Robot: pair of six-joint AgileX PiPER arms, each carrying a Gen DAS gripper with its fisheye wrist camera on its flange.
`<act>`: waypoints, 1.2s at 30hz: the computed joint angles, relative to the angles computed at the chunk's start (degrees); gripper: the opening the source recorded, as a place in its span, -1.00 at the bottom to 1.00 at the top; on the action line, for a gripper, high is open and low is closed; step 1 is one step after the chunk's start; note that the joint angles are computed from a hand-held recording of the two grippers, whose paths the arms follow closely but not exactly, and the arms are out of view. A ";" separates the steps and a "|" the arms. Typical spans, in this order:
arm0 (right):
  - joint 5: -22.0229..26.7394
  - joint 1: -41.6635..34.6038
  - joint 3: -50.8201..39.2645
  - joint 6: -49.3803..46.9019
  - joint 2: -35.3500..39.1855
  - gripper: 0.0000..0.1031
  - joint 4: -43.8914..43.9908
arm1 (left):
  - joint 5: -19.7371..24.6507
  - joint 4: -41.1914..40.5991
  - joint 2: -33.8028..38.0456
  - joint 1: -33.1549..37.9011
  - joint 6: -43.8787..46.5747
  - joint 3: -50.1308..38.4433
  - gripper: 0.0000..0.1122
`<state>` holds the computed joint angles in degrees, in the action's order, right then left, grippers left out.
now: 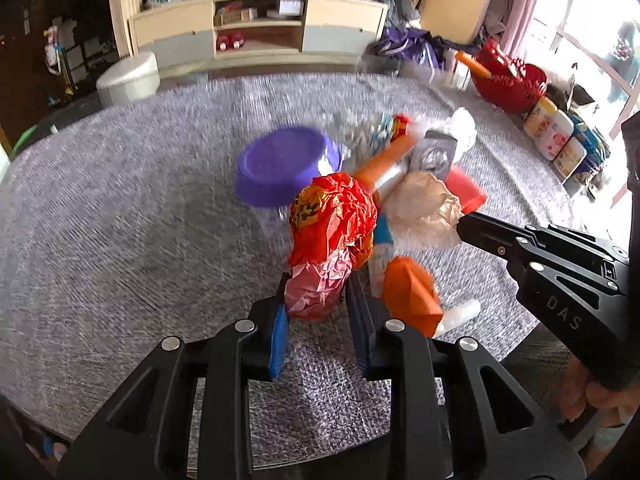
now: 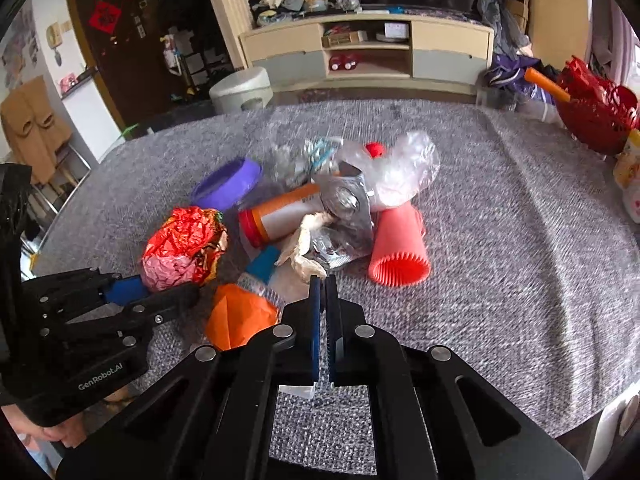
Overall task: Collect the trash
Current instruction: 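Grasp the red crinkled wrapper with the left gripper while the right gripper grasps white tissue, then lift both held items and carry them down to the black bin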
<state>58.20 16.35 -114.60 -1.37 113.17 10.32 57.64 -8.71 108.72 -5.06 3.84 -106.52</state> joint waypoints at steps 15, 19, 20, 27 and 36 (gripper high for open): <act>-0.32 -0.12 -4.77 1.47 -7.49 -0.93 -3.18 | -1.41 6.39 -12.54 -1.27 -4.35 1.72 -0.56; -0.13 -0.34 -4.39 1.12 -11.40 -0.93 -3.23 | -0.22 8.88 -17.18 -2.86 -6.52 2.49 -0.56; -0.33 -0.49 -3.51 0.90 -13.03 -0.93 -3.02 | -0.11 9.22 -18.21 -3.16 -6.76 2.94 -0.56; -0.60 -0.47 2.20 0.22 -22.19 -0.93 -2.58 | 3.97 13.42 -26.13 -7.41 -10.87 4.85 -0.56; 0.61 1.45 11.46 0.65 -32.44 -0.93 -4.69 | 6.58 19.55 -36.53 -15.24 -17.32 13.09 -0.55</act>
